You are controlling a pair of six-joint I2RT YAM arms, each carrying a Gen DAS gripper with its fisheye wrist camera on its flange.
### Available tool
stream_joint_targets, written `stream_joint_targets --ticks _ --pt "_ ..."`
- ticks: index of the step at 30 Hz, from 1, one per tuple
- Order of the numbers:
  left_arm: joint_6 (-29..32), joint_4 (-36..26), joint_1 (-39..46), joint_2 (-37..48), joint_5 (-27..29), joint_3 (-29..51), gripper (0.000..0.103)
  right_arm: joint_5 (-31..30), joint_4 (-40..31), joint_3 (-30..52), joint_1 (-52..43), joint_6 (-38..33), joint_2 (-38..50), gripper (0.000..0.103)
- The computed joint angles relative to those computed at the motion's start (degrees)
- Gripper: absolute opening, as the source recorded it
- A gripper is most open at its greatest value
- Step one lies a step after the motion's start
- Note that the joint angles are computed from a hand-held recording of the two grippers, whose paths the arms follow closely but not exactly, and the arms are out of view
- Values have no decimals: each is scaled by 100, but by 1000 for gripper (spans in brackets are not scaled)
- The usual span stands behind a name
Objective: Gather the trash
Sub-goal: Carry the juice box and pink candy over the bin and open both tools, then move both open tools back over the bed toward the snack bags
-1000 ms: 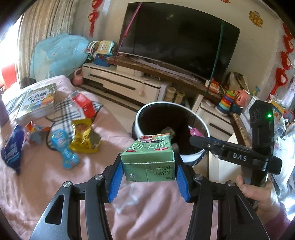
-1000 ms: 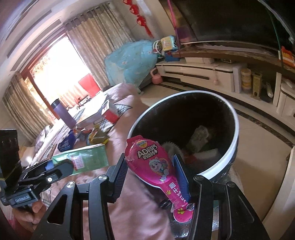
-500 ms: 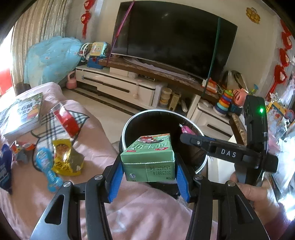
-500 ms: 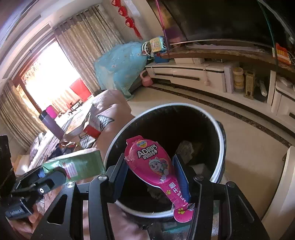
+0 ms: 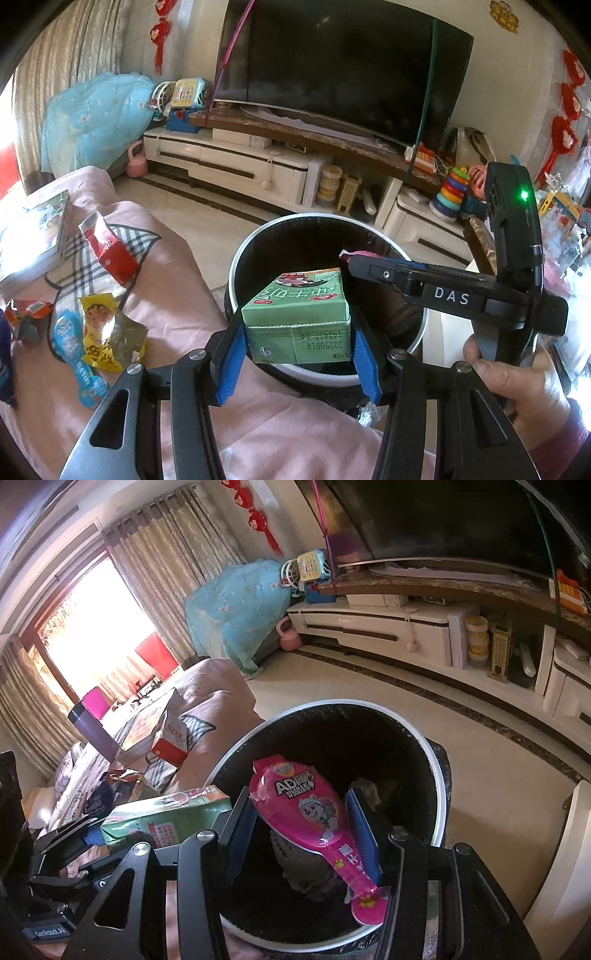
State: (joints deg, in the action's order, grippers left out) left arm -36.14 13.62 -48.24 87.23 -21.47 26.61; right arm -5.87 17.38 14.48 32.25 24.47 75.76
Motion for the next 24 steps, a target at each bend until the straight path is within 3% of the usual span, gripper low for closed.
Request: stream_joint_targets --ticks 4,6,9,15,22,24 --pt "-28 49 94 77 137 10 52 -65 37 91 -99 -45 208 48" --pt "-55 17 119 54 142 25 57 -101 66 67 -132 -24 185 49" --pt "-102 67 130 -28 114 -69 64 -119 117 -47 -168 35 4 58" --pt "-335 93 -8 -361 -26 -447 64 8 -101 -165 -78 196 -518 68" --pt "-1091 -207 -368 -1240 -311 -1241 66 605 -322 -390 846 801 -1282 89" --pt "-1396 -484 -542 -1604 -473 -1441 66 926 -335 -398 1330 1033 -1312 90"
